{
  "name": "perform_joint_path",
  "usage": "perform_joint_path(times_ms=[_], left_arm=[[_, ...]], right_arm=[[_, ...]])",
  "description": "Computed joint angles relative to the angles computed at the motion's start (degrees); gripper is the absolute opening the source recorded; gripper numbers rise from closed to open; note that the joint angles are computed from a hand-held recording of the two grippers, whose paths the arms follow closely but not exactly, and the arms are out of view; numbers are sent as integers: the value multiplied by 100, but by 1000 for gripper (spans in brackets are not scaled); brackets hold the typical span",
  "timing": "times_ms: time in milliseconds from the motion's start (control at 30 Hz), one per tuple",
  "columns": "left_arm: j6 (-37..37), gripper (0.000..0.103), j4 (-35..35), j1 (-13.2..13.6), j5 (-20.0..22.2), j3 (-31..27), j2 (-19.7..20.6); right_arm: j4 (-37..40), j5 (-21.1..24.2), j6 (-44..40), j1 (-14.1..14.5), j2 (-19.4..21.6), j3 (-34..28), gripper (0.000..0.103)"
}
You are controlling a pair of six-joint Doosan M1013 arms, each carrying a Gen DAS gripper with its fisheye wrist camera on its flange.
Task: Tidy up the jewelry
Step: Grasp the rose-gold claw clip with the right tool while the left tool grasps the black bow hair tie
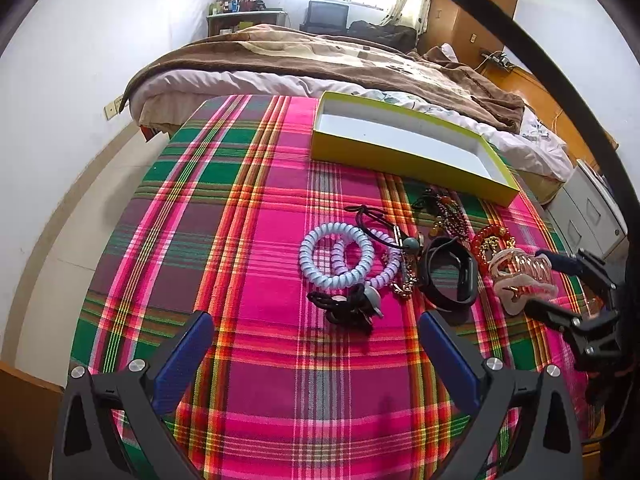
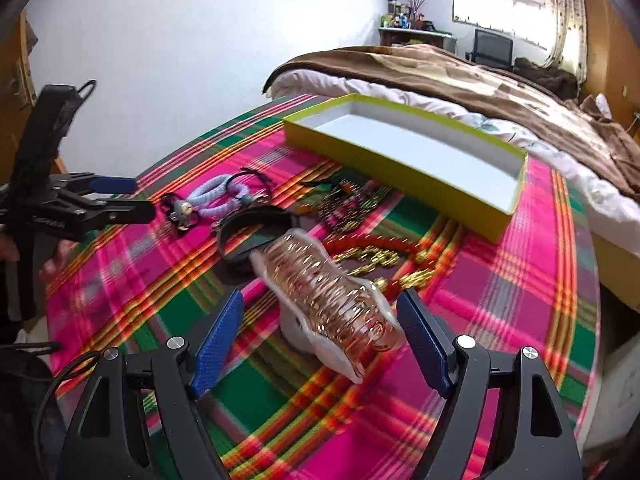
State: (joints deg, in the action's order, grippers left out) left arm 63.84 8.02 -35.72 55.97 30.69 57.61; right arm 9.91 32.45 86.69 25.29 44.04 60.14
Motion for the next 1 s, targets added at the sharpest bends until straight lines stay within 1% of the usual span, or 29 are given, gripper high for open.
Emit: perform_joint_path(times_ms=[33, 100, 133, 200, 233, 267, 300, 333, 367, 500, 600, 667, 767, 900, 1000], left_arm=[[19, 103, -39, 10, 28, -29, 18], [45, 103, -155, 36, 21, -23, 22], [47, 103, -201, 44, 2, -6, 14], [73, 103, -340, 73, -111, 91, -31], [72, 103, -374, 81, -129, 106, -38], [76, 103, -396, 88, -111, 99, -33], [65, 103, -390, 90, -52, 64, -16], [77, 103, -388, 90, -22, 52, -10], [101, 103, -386, 92, -6, 49, -9], [86, 103, -427, 111, -109, 177, -75], [51, 103, -469, 130, -107, 199, -87], [92, 99, -618, 162, -120, 221, -101], [89, 98, -885, 232, -187, 254, -131], [50, 97, -766, 236, -281, 322, -182], [415, 95, -959, 216, -171, 142, -70]], right_arm=[[26, 89, 43, 2, 21, -39, 79], [42, 335, 154, 5, 86, -169, 73], [-30, 327, 307, 12, 97, -181, 67], [-105, 258, 567, 10, 104, -173, 66], [-259, 301, 812, 19, 132, -218, 64], [-362, 346, 968, 31, 160, -262, 57], [-407, 330, 1014, 41, 165, -266, 54], [-466, 285, 1065, 53, 162, -252, 46], [-532, 260, 1138, 61, 150, -230, 43], [-667, 96, 1424, 83, 79, -81, 43], [-719, -212, 1654, 90, -46, 140, 42], [-797, -428, 1890, 100, -144, 314, 42], [-948, -659, 2293, 111, -264, 525, 42], [-1185, -999, 2819, 146, -447, 847, 42], [-1603, -1135, 3402, 189, -537, 995, 41]])
